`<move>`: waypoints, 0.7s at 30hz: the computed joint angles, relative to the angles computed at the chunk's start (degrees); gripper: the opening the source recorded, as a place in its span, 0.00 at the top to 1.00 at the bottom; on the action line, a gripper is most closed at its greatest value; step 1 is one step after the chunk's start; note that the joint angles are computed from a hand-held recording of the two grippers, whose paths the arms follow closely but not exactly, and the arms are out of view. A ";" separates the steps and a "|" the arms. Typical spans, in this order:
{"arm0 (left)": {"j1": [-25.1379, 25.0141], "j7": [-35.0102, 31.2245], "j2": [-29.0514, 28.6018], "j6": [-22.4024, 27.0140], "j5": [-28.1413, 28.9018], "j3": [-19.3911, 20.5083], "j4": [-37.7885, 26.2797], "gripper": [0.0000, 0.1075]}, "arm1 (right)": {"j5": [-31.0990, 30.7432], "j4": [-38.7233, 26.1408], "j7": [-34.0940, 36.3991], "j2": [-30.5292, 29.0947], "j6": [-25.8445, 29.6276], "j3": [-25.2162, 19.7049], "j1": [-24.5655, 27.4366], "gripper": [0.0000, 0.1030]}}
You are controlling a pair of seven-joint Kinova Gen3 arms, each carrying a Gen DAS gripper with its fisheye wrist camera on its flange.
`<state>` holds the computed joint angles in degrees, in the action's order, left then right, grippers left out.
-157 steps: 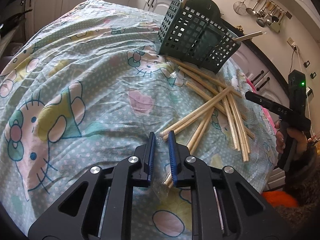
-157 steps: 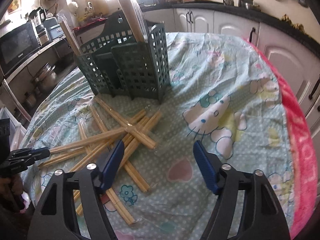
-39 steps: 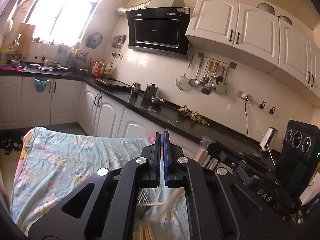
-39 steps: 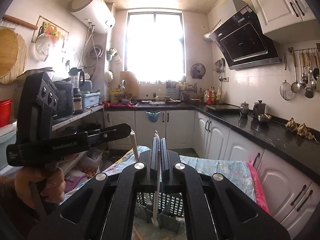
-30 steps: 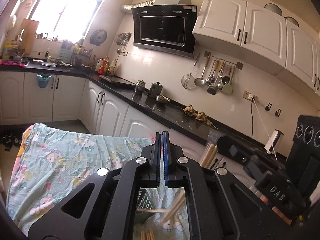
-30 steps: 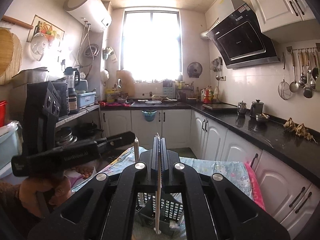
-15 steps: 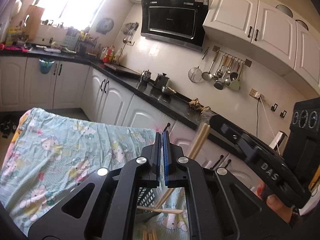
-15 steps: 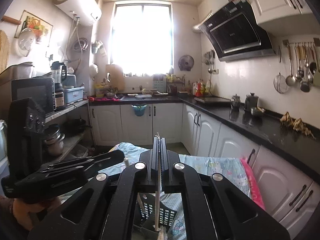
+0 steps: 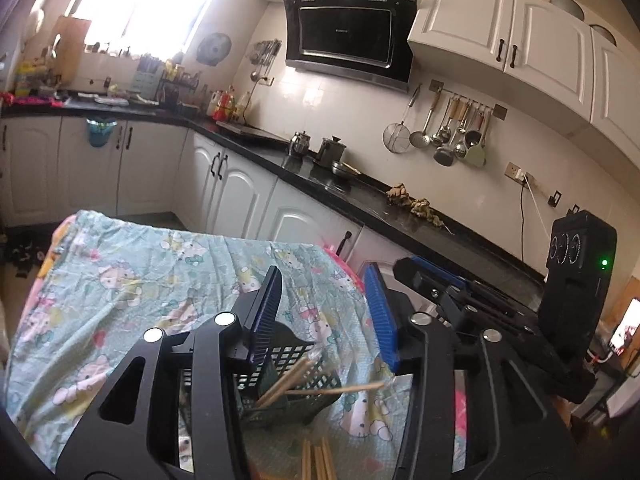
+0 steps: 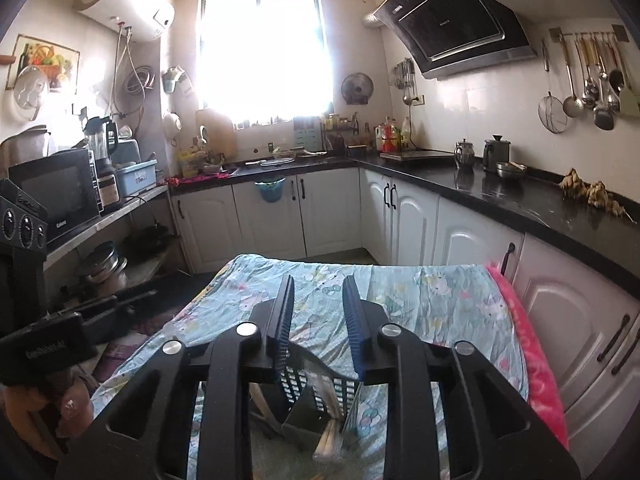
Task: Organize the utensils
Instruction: 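Open both tools over the basket, releasing the chopsticks into it, then withdraw both open tools from the basket toward the loose chopsticks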
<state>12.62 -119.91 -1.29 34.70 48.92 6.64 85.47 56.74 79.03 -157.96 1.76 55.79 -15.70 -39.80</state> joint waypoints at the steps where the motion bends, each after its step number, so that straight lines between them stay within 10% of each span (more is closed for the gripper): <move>1: -0.04 -0.46 -0.55 -0.30 0.39 -0.13 0.60 0.58 | -0.01 0.53 -0.35 -0.55 0.40 -0.25 -0.26 0.75; 13: 2.63 0.12 -8.23 -2.53 0.92 -4.32 7.88 0.15 | 4.86 5.40 -5.86 -5.44 6.67 -7.22 -0.79 0.42; 21: 4.66 4.43 -11.51 -2.53 -4.10 -5.56 10.91 0.14 | 6.80 7.11 -7.54 -6.96 11.89 -11.51 -1.72 0.27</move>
